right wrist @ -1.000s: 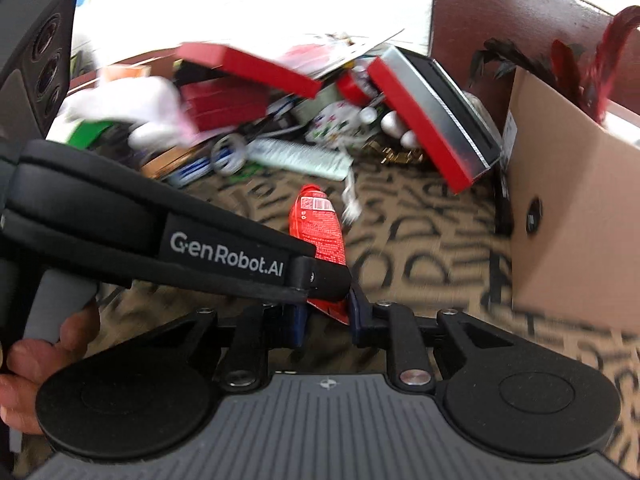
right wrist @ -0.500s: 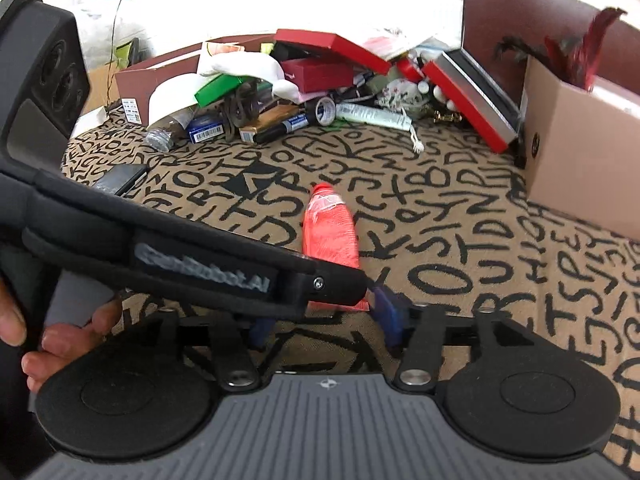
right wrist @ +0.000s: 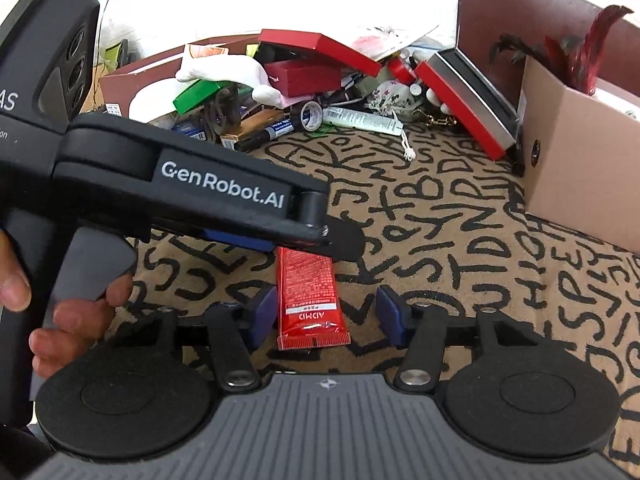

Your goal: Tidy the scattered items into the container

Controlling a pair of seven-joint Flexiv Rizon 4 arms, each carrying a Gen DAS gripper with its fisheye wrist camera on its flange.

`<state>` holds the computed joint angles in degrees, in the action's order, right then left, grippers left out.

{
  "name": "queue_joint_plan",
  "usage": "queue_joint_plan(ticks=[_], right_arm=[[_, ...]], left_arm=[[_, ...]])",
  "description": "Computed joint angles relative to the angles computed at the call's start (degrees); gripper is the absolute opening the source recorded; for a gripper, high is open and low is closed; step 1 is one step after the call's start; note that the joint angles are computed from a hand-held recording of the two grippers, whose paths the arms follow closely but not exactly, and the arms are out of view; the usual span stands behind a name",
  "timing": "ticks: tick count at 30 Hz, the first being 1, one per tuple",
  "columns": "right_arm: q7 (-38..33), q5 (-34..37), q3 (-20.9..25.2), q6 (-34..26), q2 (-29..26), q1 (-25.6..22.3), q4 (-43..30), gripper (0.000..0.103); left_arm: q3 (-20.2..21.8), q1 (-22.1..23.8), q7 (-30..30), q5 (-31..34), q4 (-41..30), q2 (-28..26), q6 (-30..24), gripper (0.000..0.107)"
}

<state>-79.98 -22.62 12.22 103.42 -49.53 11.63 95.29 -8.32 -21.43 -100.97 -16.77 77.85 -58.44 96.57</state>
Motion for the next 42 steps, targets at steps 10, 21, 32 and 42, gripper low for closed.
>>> queue_joint_plan(ticks=[10, 21, 32, 42], right_arm=[[-1.09, -1.25, 4.26, -2.35, -1.92, -2.78, -2.79, 0.039], [-2.58, -0.64, 6.07, -3.76, -2.72, -3.66, -4.02, 0.042], [-2.03, 1.08, 4.48, -2.89, -2.67, -2.02, -4.16, 0.038], [-0.72, -0.33, 6.91, 0.66, -0.91, -4.62, -0.23, 0.017]], left_arm=[[11.13, -6.33, -2.30, 0.81, -6.44, -1.84, -7.53, 0.055], [13.08, -6.68, -4.43, 5.66, -9.81, -2.55, -11.71, 0.045], [11.30, -5.51, -5.47, 7.62, -9.46, -2.09, -11.98, 0.042], [8.90, -5.27, -3.83, 7.25, -5.25, 0.06, -8.01, 0.017]])
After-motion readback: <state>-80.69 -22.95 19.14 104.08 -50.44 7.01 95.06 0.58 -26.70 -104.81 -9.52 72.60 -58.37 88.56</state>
